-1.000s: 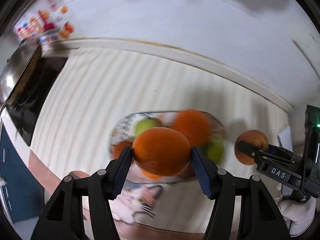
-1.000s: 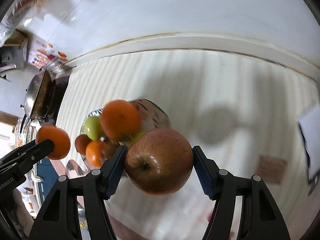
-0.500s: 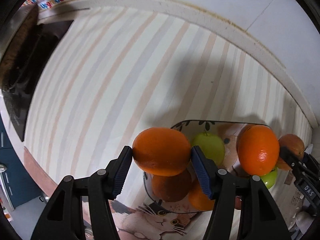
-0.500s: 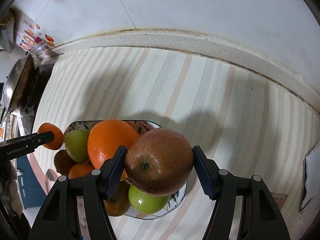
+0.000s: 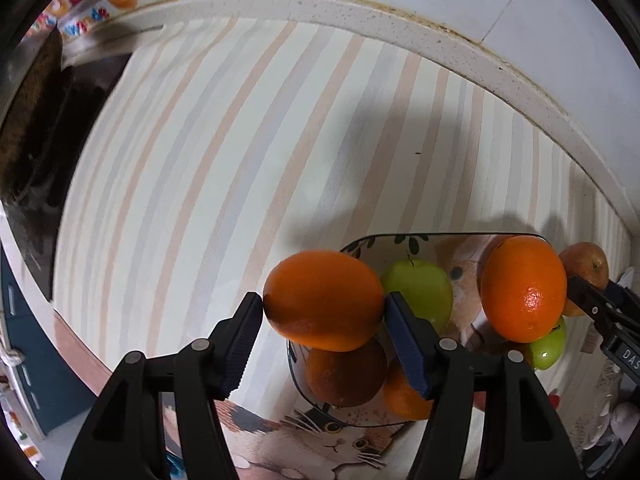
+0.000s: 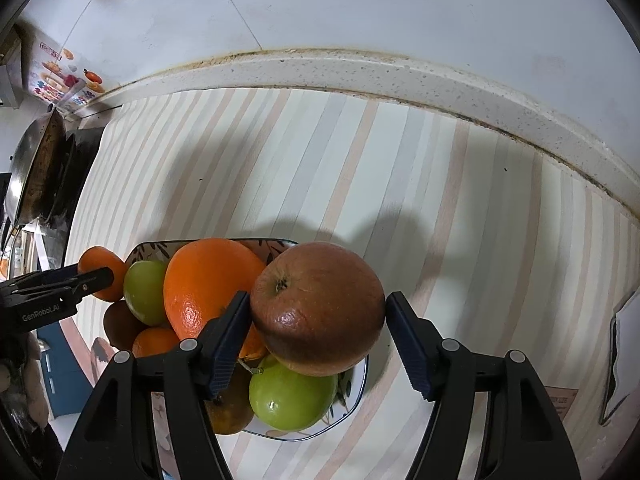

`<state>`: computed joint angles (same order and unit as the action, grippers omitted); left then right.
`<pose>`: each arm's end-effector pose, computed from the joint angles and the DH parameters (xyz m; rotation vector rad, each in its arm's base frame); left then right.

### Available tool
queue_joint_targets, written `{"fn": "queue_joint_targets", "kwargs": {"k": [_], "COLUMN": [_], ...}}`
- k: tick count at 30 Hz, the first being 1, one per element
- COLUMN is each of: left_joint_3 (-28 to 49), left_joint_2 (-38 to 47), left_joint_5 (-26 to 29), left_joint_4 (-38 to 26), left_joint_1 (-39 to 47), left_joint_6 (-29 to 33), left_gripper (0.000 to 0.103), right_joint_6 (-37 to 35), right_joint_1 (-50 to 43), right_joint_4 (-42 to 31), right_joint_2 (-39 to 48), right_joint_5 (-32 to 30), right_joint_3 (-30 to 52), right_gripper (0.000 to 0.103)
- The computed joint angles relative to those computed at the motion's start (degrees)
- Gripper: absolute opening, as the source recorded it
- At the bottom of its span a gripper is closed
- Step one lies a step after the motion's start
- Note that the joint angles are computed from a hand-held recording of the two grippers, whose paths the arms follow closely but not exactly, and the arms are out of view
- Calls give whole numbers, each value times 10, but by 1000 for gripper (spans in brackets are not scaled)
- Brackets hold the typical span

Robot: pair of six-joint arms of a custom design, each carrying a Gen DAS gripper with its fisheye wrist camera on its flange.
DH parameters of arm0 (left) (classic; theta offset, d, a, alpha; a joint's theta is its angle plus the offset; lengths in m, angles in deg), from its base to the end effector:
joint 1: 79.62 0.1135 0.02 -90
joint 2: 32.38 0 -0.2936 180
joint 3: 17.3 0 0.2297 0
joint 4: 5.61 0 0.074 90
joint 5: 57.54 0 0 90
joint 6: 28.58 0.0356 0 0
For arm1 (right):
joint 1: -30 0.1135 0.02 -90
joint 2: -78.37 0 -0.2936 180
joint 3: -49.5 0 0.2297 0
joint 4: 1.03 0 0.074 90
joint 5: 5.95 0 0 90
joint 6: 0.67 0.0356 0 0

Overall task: Organize fruits
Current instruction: 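Carry both fruits onto the floral plate and open both tools to release them, then lift both open tools back from the plate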

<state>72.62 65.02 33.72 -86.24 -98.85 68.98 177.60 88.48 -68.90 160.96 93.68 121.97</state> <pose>0.2728 -0.0960 0.2652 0.7212 3.0260 -0.0392 0.1258 0.1938 0.2576 0.7737 2.8083 0.2234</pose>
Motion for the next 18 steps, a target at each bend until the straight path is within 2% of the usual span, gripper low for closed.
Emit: {"fn": "queue_joint_targets", "kwargs": {"k": [5, 7, 14, 18], "left_joint_3": [8, 9, 14, 25], "left_joint_2": [7, 6, -14, -35], "left_joint_5": [7, 5, 13, 22], "left_joint_4": [-14, -16, -26, -41], "left_joint_1": [6, 4, 10, 28], "left_joint_6": [-9, -11, -14, -7], "left_gripper": [62, 62, 62, 75], "right_joint_6": [-5, -7, -5, 12], "right_joint_1": [-5, -6, 8, 32], "right_joint_4": [1, 5, -28, -70], "right_joint_2": [-1, -5, 1, 12], "right_joint_5": [-4, -6, 1, 14], "right_joint_3": [3, 2, 33, 71], "right_gripper": [79, 89, 94, 94]}}
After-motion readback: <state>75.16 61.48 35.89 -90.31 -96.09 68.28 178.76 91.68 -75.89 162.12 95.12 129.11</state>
